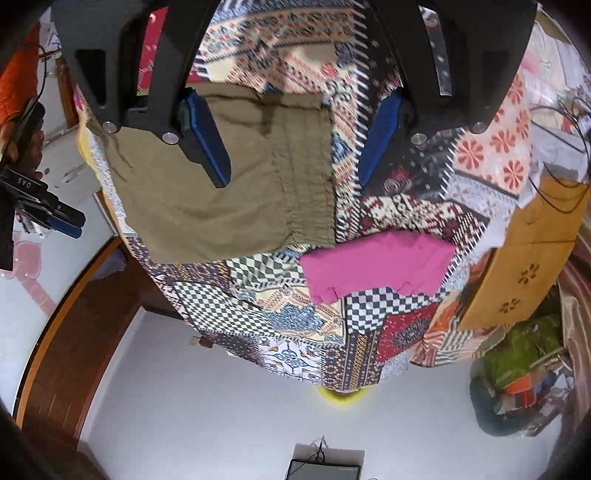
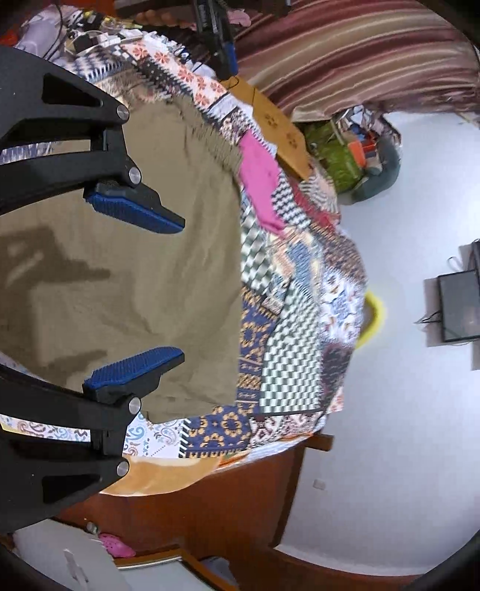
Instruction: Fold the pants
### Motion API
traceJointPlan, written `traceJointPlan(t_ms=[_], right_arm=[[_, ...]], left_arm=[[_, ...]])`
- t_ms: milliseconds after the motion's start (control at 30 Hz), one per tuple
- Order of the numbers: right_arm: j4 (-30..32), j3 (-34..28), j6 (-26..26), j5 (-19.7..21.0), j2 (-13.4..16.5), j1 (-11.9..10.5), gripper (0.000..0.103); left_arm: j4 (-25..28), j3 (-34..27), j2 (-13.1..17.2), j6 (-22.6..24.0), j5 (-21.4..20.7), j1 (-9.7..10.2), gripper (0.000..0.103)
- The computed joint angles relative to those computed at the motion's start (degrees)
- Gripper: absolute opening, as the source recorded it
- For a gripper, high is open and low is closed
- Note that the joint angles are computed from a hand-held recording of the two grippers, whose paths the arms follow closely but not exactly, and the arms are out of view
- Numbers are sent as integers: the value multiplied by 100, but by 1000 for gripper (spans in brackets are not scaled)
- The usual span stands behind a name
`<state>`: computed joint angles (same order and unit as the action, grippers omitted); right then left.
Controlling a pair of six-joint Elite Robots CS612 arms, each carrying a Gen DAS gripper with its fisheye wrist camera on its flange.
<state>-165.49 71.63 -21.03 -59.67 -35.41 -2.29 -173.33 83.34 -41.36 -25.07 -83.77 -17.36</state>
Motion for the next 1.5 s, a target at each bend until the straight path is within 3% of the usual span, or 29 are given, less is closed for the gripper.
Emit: traceJointPlan(t_ms=[200,300,700,867,967,1333,1500], right_arm=[[-228,232,-11,72,-79,55,63],[-163,284,-125,20,-60,105,63],[637,239,-663,-534,110,232,63],[748,282,-617,-443,138,196,64],[757,279,-546,-396,153,186,66],[985,191,-649,-245,202,165,66],[1043,170,-664,-189,212,152,66]], left_arm=[[-21,166,-3,-273,-381,3,72],[143,157,62,-560,-775,57,72],[104,-22,419,-1403,-2349,293,72],[97,-177,542,-1379,-2673,329,72],[-94,-300,668,-1694,-2970,392,72],[-121,-622,856,-2191,-2951,449,72],[95,-889,947,-2266,-2656,416,72]])
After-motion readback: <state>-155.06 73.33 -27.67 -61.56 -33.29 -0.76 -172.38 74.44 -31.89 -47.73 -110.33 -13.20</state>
